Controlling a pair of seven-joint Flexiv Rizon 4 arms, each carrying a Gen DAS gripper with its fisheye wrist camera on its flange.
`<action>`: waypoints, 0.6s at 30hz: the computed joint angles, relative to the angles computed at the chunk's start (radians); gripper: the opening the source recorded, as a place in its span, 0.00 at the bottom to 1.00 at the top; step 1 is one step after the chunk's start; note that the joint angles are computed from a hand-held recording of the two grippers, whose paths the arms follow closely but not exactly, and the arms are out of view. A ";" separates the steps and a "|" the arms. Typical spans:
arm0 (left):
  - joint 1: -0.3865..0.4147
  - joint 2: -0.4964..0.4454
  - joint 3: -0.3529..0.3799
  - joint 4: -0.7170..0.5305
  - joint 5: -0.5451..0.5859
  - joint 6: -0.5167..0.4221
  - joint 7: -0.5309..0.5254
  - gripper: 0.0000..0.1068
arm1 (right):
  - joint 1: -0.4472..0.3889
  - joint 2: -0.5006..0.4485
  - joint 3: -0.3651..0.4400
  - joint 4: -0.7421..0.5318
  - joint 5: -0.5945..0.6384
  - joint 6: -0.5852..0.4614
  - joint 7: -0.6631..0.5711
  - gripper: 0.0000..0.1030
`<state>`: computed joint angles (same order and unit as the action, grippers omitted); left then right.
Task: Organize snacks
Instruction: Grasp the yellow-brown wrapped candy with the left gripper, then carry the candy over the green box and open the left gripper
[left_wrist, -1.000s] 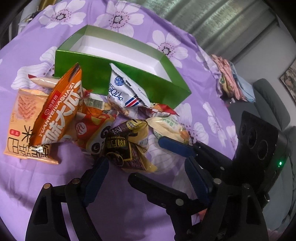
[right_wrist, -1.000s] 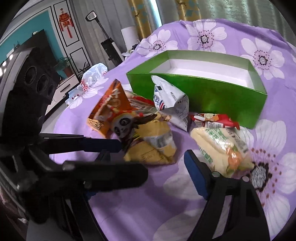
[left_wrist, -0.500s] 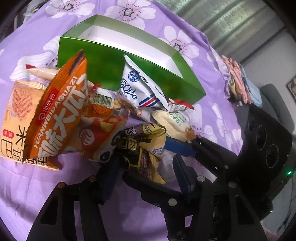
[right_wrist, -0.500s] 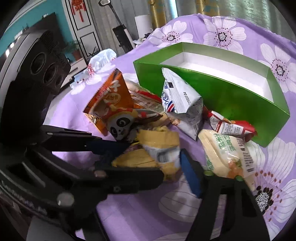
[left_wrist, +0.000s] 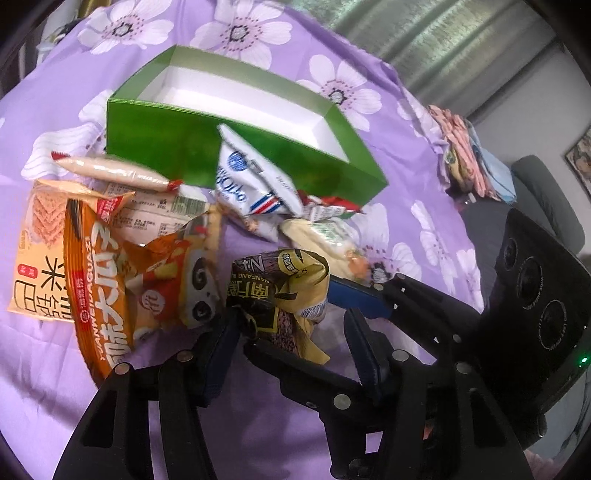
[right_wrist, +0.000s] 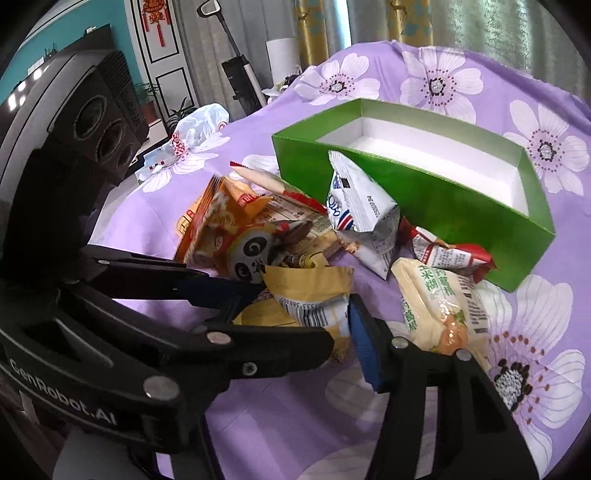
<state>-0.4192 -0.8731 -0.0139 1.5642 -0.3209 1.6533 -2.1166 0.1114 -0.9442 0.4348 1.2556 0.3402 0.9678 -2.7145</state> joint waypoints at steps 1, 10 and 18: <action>-0.009 0.005 0.010 0.000 0.002 -0.002 -0.001 0.55 | -0.007 0.008 0.007 0.010 0.008 0.009 -0.008 0.55; -0.086 0.027 0.098 -0.033 0.031 -0.010 0.004 0.55 | -0.060 0.070 0.058 0.087 0.070 0.102 -0.076 0.56; -0.130 0.036 0.173 -0.073 0.056 -0.030 0.002 0.55 | -0.091 0.096 0.102 0.092 0.121 0.149 -0.136 0.56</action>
